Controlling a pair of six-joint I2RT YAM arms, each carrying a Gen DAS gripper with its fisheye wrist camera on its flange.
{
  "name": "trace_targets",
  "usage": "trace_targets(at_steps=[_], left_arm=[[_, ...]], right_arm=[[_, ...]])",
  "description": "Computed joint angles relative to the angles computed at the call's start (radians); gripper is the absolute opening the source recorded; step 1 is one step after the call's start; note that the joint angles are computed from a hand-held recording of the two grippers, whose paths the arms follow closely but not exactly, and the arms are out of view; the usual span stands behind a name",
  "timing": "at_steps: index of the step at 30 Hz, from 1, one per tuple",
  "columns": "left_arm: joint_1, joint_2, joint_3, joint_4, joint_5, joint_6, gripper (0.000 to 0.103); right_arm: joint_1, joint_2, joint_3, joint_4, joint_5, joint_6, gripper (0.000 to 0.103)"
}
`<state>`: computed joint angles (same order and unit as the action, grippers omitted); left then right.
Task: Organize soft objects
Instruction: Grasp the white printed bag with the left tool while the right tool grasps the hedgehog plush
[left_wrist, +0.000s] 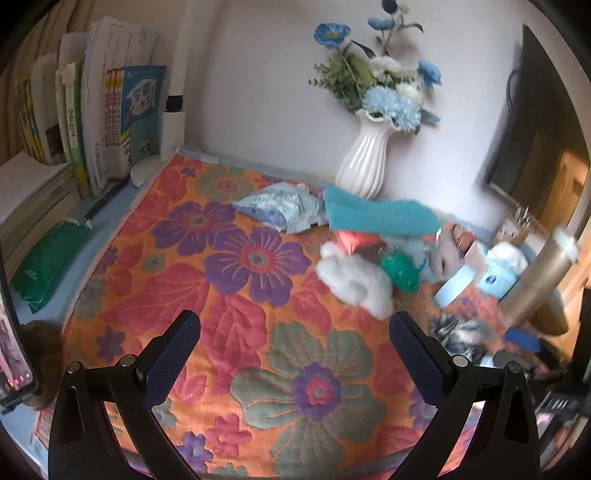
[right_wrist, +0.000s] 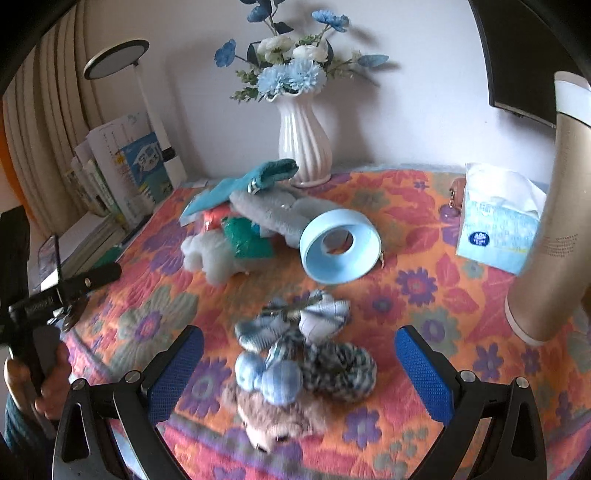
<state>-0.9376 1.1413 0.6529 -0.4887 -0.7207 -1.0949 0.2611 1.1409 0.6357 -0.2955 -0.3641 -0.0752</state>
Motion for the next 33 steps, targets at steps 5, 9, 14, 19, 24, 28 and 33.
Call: trace_targets(at_steps=[5, 9, 14, 19, 24, 28, 33], left_arm=[[0.073, 0.083, 0.08, 0.014, 0.094, 0.099, 0.101], [0.11, 0.105, 0.128, 0.041, 0.122, 0.164, 0.101], [0.297, 0.098, 0.192, 0.066, 0.246, 0.247, 0.101], [0.531, 0.243, 0.24, 0.195, 0.445, 0.261, 0.101], [0.682, 0.395, 0.248, 0.345, 0.666, 0.188, 0.08], [0.72, 0.493, 0.265, 0.418, 0.761, 0.141, 0.062], [0.691, 0.446, 0.219, 0.438, 0.696, 0.143, 0.039]], right_arm=[[0.022, -0.013, 0.019, -0.073, 0.022, -0.037, 0.103], [0.085, -0.047, -0.01, -0.101, 0.101, -0.063, 0.1], [0.093, -0.049, 0.034, -0.101, 0.116, -0.066, 0.1], [0.099, 0.018, 0.095, -0.079, 0.126, -0.079, 0.1], [0.078, 0.067, 0.087, -0.082, 0.1, -0.087, 0.1], [0.065, 0.105, 0.096, -0.079, 0.091, -0.095, 0.1], [0.038, 0.104, 0.083, -0.094, 0.057, -0.114, 0.1]])
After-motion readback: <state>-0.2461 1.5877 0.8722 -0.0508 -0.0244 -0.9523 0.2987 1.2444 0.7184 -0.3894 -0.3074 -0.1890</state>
